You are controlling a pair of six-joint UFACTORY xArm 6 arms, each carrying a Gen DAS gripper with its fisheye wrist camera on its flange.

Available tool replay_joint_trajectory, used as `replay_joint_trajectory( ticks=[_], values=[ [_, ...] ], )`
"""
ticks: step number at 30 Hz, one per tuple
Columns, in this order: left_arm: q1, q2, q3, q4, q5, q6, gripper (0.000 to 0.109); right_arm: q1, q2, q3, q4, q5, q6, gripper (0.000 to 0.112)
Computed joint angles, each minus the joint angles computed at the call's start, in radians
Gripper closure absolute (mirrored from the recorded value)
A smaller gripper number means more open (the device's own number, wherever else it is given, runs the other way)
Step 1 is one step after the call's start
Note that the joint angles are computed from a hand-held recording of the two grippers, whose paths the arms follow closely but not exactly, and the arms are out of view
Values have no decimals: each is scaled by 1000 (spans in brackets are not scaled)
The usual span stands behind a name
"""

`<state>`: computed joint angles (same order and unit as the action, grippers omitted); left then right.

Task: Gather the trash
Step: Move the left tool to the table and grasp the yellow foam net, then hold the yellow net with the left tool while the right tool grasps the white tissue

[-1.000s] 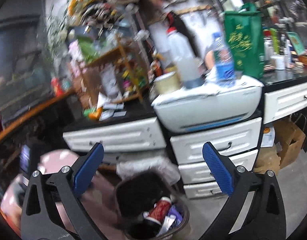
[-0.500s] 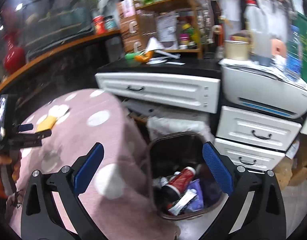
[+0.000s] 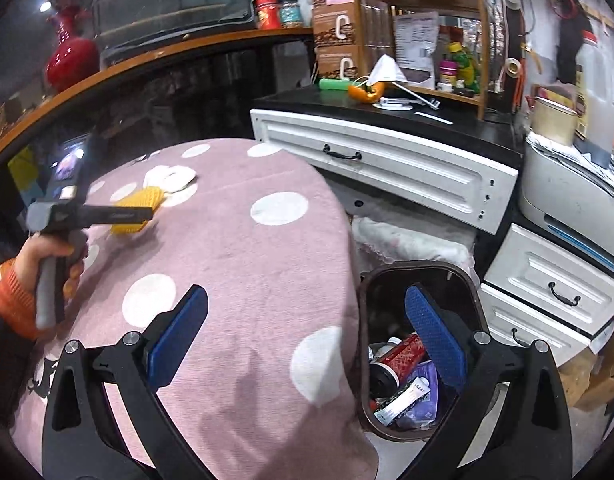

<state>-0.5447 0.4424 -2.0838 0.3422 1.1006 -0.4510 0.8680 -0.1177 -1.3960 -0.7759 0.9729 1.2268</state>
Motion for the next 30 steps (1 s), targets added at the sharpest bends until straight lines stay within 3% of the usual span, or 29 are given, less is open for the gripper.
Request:
replay_joint_trajectory(
  ticks=[4, 7, 12, 18, 24, 30],
  values=[
    [6, 36, -42, 11, 13, -2, 26, -3, 18, -20, 16, 7, -25, 15],
    [0, 37, -44, 46, 8, -11, 43, -8, 30, -34, 26, 12, -32, 15],
    [-3, 30, -33, 108, 6, -53, 85, -30, 49, -49, 57, -15, -46, 15],
    [8, -73, 102, 95, -69, -97, 89, -51, 92, -90, 111, -58, -85, 15],
    [-12, -274, 335, 124, -182, -165, 89, -83, 168, -173, 226, -122, -172, 15],
    [-31, -428, 517, 148, -259, -221, 89, -108, 331, -371, 401, -146, -350, 15]
  ],
)
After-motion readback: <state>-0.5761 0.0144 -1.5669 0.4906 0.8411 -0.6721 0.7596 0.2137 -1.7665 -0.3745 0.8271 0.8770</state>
